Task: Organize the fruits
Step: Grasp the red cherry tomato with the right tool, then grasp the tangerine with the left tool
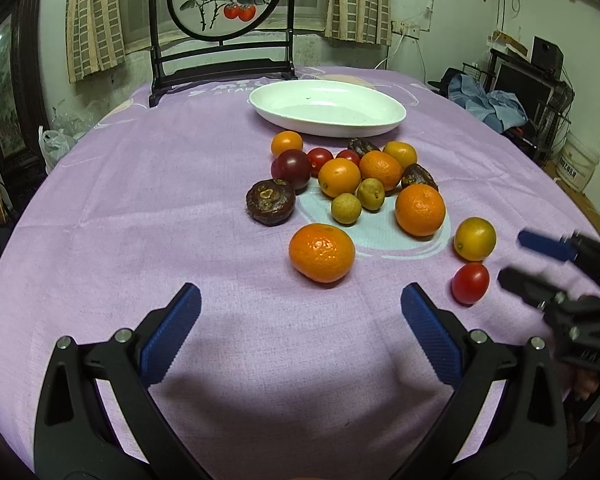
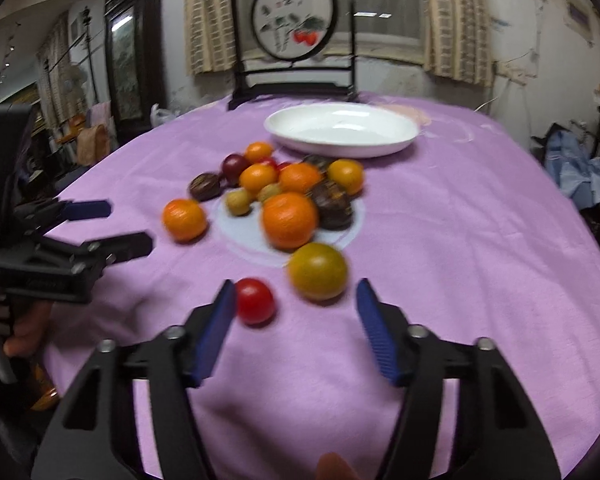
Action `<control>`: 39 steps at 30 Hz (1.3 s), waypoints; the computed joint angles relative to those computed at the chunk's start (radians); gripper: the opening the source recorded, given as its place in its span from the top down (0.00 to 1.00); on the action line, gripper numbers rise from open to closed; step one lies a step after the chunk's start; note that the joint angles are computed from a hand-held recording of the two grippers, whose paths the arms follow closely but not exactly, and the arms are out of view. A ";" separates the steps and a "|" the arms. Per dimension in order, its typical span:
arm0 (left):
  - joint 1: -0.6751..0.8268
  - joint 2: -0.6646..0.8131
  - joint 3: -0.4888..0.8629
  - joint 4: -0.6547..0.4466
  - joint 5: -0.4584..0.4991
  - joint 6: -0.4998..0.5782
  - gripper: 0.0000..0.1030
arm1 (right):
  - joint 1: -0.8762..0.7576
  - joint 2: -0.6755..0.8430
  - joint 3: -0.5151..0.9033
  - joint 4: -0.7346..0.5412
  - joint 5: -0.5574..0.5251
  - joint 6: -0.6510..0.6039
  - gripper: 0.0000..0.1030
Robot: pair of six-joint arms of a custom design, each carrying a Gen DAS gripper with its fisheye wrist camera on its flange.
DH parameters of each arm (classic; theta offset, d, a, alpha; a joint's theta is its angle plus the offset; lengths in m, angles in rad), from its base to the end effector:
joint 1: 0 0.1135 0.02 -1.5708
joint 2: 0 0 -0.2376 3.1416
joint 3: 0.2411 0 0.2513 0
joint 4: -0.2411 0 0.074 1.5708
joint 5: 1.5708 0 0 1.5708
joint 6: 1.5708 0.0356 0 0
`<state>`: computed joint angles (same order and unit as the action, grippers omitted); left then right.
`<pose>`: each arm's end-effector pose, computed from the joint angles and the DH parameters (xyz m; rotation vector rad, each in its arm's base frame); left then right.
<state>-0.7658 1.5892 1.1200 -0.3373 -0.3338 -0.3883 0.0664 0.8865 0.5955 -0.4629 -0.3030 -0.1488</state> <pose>0.2558 -0.2298 0.2165 0.2814 2.3113 -0.1814 0.1984 0.0238 0.2112 -0.3976 2.2676 0.3095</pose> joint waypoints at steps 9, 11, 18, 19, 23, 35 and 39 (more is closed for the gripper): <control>0.007 -0.005 -0.005 0.012 0.015 -0.005 0.02 | 0.112 0.097 0.042 -0.012 0.050 0.067 0.55; 0.009 -0.006 -0.007 0.013 0.019 -0.007 0.02 | 0.120 0.116 0.051 -0.010 0.053 0.069 0.57; 0.026 -0.010 -0.011 0.015 0.046 -0.021 0.02 | 0.126 0.180 0.088 -0.023 0.082 0.091 0.71; 0.030 -0.010 -0.012 0.016 0.056 -0.024 0.02 | 0.118 0.177 0.085 -0.023 0.073 0.090 0.71; 0.067 -0.004 -0.004 0.017 0.142 -0.027 0.02 | 0.069 0.153 0.065 -0.016 -0.014 0.084 0.71; 0.091 0.188 0.204 -0.059 0.236 0.065 0.32 | 0.038 0.116 0.041 -0.007 -0.066 0.070 0.71; 0.107 0.226 0.250 -0.098 0.272 0.063 0.42 | 0.038 0.116 0.045 -0.010 -0.068 0.067 0.71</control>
<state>-0.6586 1.8153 1.3697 -0.4348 -0.0617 -0.3251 0.1043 1.0021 0.6402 -0.4725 -0.3714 -0.0820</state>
